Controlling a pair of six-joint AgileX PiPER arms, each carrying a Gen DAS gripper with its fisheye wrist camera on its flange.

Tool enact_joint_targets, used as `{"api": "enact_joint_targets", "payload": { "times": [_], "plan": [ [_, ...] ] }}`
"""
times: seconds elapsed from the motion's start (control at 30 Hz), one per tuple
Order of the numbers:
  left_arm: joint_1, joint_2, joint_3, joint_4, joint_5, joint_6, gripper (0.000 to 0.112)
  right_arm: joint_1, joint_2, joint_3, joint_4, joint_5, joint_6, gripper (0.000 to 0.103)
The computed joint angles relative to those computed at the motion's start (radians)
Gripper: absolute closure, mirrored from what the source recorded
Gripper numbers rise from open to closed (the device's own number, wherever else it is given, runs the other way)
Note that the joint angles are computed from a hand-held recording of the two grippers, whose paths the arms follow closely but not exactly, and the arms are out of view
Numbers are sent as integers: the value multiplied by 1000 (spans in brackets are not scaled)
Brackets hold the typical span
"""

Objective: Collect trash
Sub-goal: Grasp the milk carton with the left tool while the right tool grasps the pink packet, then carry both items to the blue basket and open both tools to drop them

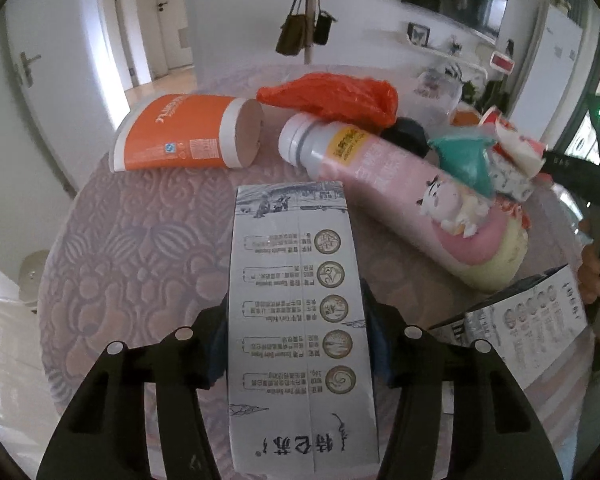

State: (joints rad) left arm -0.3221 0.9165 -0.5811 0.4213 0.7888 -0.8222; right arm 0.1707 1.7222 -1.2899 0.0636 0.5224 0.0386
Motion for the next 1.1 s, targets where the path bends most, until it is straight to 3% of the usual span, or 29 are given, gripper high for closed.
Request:
{"api": "enact_joint_targets", "payload": {
  "times": [0.1,0.27,0.4,0.5,0.6,0.7,0.87,1.0,1.1],
  "plan": [
    [-56,-107,8,64,8,-67,59,4,-60,68,0,-65,-21,67],
    [-317,-152,-87,276,155,-317,59,-4,-195,159,-31,-126,-17,68],
    [-463,-33,-247,381,196,-381,59,-74,-295,197,61,-137,-130,68],
    [-501,102,-376,404,138,-385,59,-170,-353,210,146,-133,-255,68],
    [-406,235,-509,228,-68,-262,59,-327,-348,168,423,-33,-528,68],
    [-367,402,-663,39,-179,-107,59,-446,-331,139,506,0,-629,68],
    [-376,715,-951,-204,-207,99,59,-581,-258,100,549,28,-683,68],
    [-408,931,-1139,-293,-190,181,59,-647,-186,81,557,46,-692,68],
    [-406,1102,-1313,-403,-145,254,59,-732,-80,22,639,181,-722,68]
  ]
}}
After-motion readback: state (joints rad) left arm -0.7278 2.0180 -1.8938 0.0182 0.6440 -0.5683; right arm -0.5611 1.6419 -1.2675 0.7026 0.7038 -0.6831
